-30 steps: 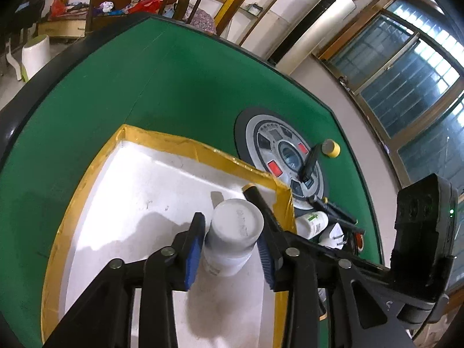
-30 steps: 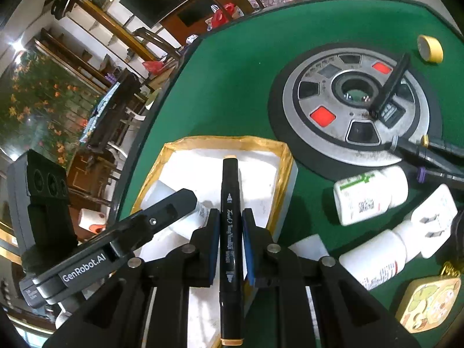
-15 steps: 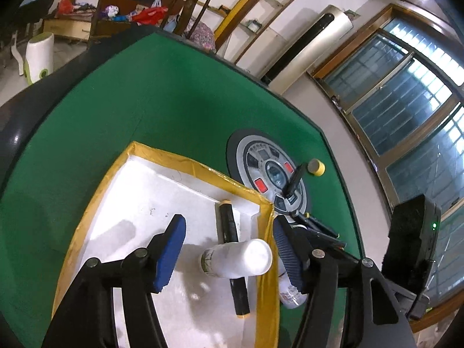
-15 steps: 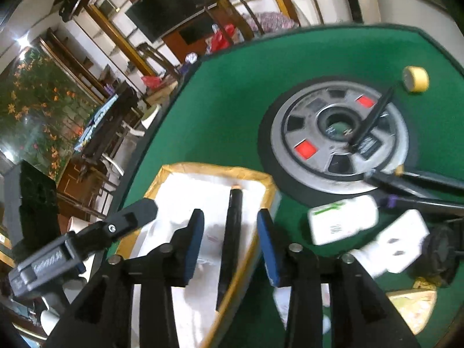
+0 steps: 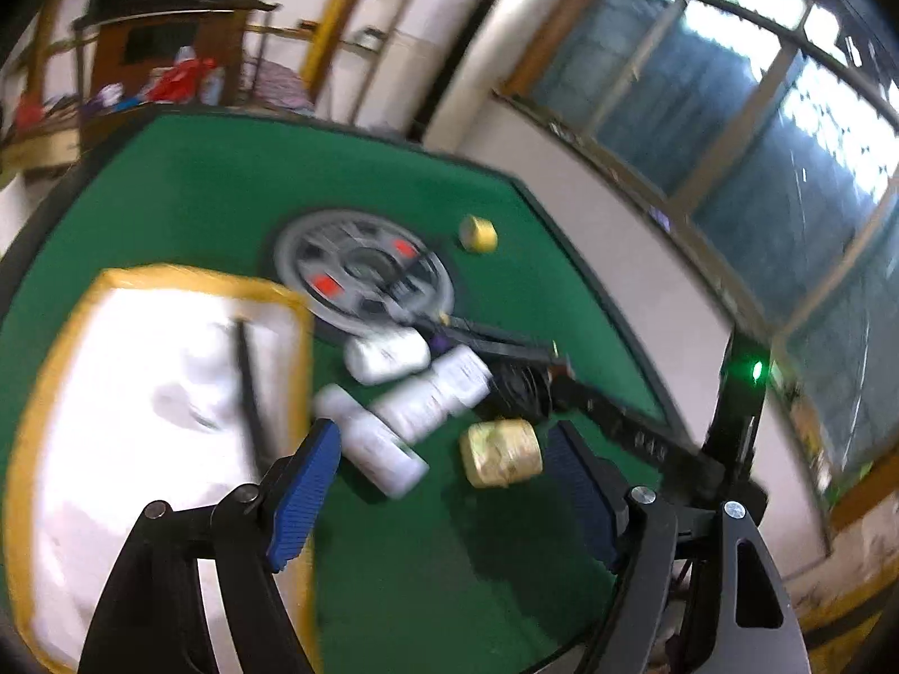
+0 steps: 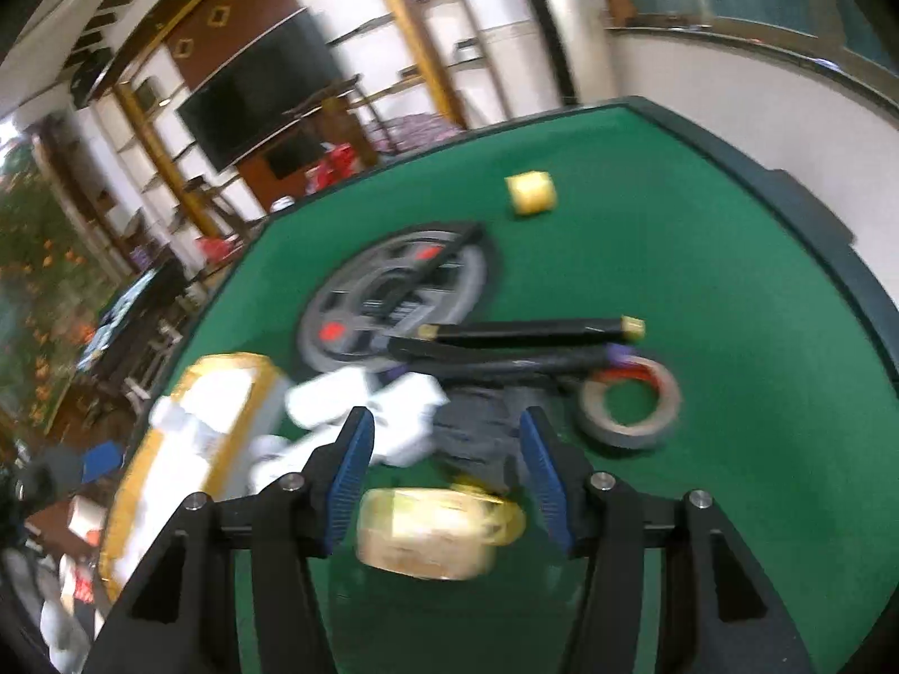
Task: Organize rigid objects
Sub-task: 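Carry the white bottle and black marker into the yellow-rimmed white tray and release both, then grasp the cream cartoon-printed plastic case with the left tool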
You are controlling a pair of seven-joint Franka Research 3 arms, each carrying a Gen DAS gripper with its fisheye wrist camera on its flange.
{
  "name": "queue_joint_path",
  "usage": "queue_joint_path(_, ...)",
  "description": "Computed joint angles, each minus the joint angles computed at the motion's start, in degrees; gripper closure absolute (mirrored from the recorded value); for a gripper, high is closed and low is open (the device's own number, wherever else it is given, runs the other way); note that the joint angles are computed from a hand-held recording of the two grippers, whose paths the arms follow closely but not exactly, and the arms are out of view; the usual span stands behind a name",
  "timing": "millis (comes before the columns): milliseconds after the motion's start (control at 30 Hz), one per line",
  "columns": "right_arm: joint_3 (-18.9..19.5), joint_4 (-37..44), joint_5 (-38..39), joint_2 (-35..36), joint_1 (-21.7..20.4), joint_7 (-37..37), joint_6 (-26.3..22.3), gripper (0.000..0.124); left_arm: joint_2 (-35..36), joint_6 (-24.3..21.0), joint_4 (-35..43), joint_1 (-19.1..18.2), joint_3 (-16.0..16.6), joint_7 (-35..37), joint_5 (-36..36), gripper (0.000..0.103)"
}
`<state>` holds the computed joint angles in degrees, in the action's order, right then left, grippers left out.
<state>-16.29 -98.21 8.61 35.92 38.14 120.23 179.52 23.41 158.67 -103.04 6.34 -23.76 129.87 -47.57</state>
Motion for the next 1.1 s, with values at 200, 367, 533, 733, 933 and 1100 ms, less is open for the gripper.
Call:
queue_joint_path(200,0.0,-6.9,3.0,-1.8,-0.8,-1.9,6.5,0.071,1.7,1.0,-1.6,-5.9,1.4,-5.8,11.6,0.024)
queue_joint_path(367,4.5,-9.8,6.3,-2.7,-5.0,-5.3,11.0,0.071,3.9,6.1,-1.1,-10.1,2.8,-10.8,23.3,0.024)
queue_joint_path(533,18.4,-11.4,7.2,-3.4,-18.0,-7.4,14.8,0.07,8.1,5.1,3.8,-13.4,5.4,-14.0,34.6,0.024)
queue_joint_path(733,22.8,-10.9,9.4,-3.0,-21.3,-11.4,14.9,0.068,13.4,1.9,9.9,-13.3,4.1,-17.1,41.4,0.024)
queue_joint_path(933,25.5,-10.5,11.1,-2.6,-23.4,-13.3,15.0,0.063,13.8,-8.7,10.1,-3.5,-8.7,-5.1,33.9,0.024)
queue_joint_path(1100,27.7,-10.5,11.1,-2.2,-25.5,-13.5,15.4,0.063,10.5,1.2,6.6,-8.6,-2.2,-6.0,35.0,0.023)
